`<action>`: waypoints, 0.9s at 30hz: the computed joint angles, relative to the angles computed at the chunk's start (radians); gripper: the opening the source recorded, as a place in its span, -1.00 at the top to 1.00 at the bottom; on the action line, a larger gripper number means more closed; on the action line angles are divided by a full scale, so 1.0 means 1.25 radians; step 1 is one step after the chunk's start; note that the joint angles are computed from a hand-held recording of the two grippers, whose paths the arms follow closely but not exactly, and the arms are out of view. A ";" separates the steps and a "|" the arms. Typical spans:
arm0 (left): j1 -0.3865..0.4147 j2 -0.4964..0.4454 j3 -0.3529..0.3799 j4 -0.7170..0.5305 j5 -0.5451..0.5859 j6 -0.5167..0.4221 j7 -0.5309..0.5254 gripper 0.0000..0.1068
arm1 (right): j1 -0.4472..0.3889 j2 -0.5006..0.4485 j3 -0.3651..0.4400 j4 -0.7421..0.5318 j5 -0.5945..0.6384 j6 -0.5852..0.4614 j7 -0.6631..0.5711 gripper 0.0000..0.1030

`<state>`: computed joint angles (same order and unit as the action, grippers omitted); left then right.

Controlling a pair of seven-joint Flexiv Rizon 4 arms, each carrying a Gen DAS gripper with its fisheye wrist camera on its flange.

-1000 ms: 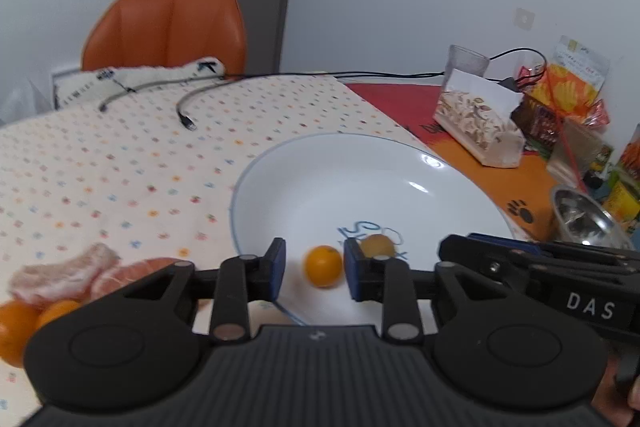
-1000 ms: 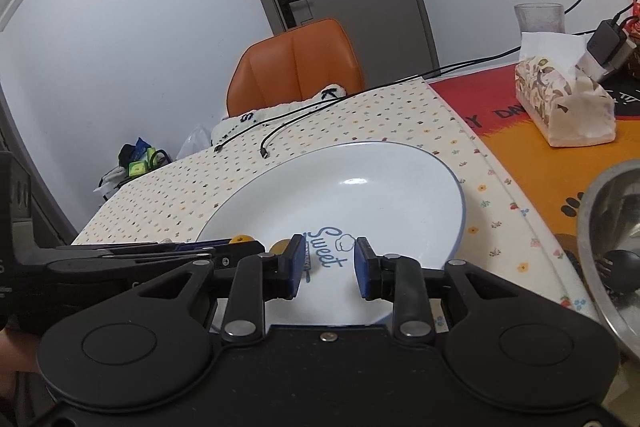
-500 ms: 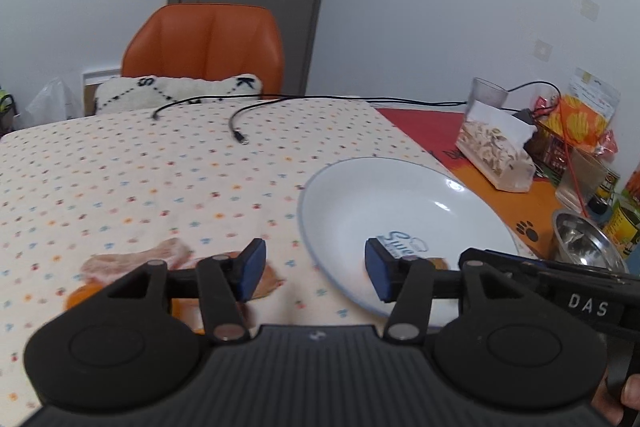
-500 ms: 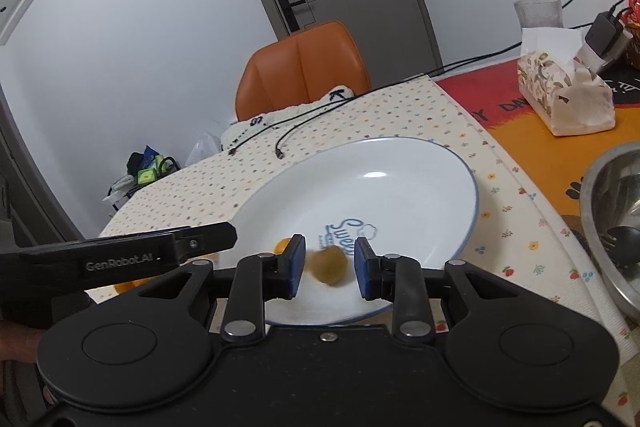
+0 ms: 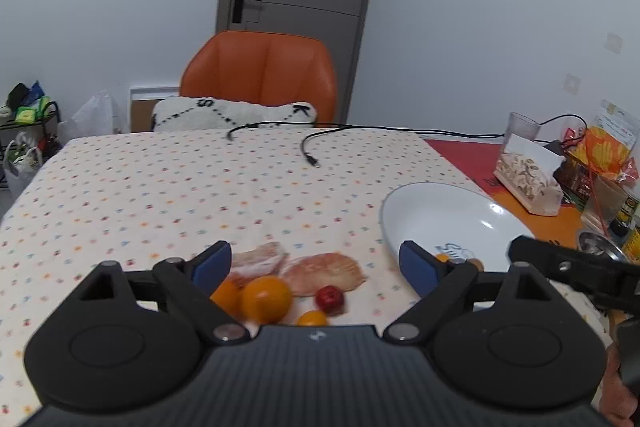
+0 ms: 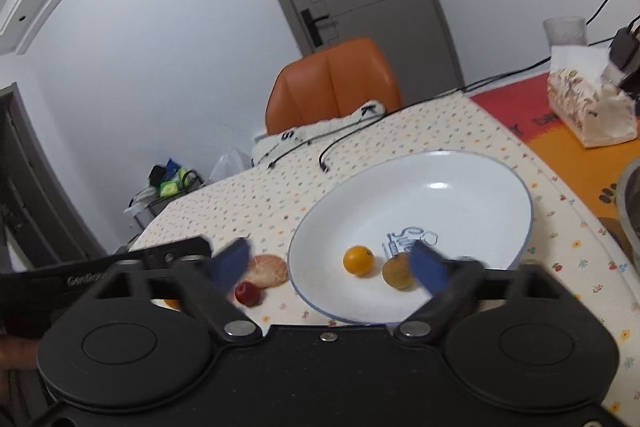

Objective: Organize fruits
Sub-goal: 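Withdraw both open grippers from the plate back toward the fruit pile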

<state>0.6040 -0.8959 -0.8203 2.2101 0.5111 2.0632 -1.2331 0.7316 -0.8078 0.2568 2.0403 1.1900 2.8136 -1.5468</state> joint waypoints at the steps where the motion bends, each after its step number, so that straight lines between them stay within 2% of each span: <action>1: 0.005 0.003 0.002 0.003 -0.001 0.002 -0.002 -0.71 | 0.005 0.002 -0.002 -0.004 0.001 0.003 -0.010 -0.89; 3: 0.020 0.006 0.003 0.009 0.001 0.006 -0.006 -0.73 | 0.014 0.003 -0.004 -0.021 0.017 0.007 -0.040 -1.00; 13: 0.077 0.017 0.015 0.027 0.036 0.034 -0.029 -0.75 | 0.018 0.013 0.019 -0.067 0.033 -0.019 -0.123 -1.00; 23: 0.165 -0.006 -0.033 0.043 0.051 0.005 -0.008 -0.75 | 0.033 0.018 0.023 -0.088 0.017 -0.043 -0.152 -1.00; 27: 0.186 -0.010 -0.043 0.050 0.044 0.003 0.009 -0.75 | 0.038 0.024 0.023 -0.097 0.012 -0.064 -0.175 -0.90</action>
<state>0.8366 -0.9089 -0.8735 2.2729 0.5660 2.0664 -1.2218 0.7793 -0.7781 0.2859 1.9189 1.2055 2.7342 -1.7653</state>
